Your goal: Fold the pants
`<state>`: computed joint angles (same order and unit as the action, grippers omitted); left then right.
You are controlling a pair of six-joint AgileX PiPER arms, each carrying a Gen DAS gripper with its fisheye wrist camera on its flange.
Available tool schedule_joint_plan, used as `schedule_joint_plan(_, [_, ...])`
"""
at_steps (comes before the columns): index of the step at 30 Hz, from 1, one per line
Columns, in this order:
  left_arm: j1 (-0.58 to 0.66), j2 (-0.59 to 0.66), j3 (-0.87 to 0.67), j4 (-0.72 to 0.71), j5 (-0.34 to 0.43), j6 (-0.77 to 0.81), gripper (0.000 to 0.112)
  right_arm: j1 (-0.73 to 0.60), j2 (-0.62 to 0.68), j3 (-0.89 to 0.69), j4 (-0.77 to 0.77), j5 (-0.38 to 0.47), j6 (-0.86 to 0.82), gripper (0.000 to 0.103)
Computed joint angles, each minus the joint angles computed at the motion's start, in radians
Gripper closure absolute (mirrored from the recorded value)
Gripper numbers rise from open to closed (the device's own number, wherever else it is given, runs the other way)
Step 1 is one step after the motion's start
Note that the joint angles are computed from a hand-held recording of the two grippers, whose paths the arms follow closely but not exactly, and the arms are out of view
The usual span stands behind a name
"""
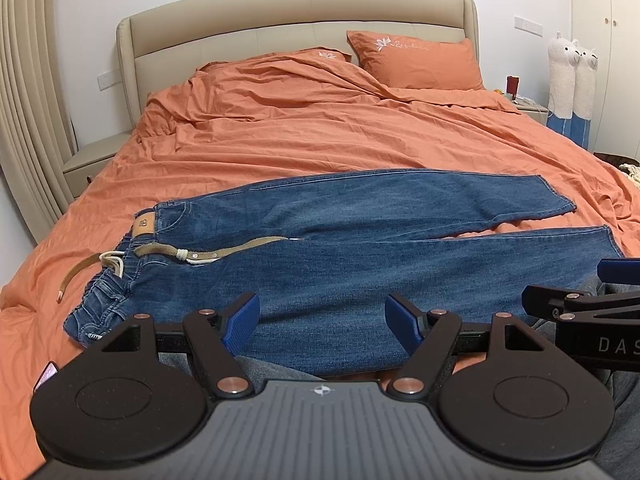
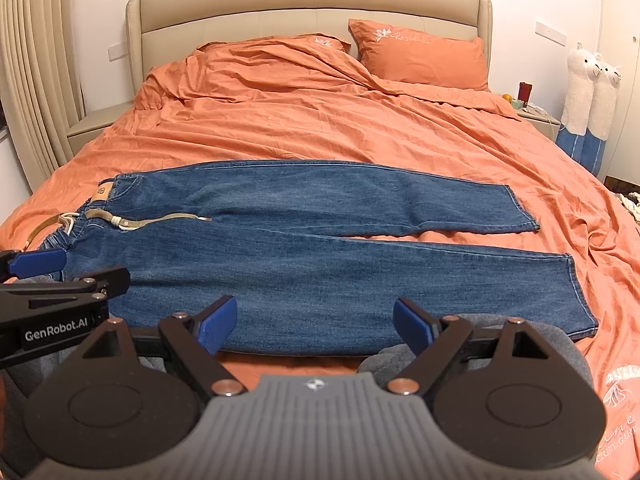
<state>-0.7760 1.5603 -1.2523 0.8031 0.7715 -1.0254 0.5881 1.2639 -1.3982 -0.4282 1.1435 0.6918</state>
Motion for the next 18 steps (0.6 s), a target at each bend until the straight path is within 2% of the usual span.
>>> schedule_joint_plan(18, [0.002, 0.002, -0.003, -0.005, 0.0, 0.005, 0.028, -0.002, -0.004, 0.005, -0.002, -0.001, -0.001, 0.021])
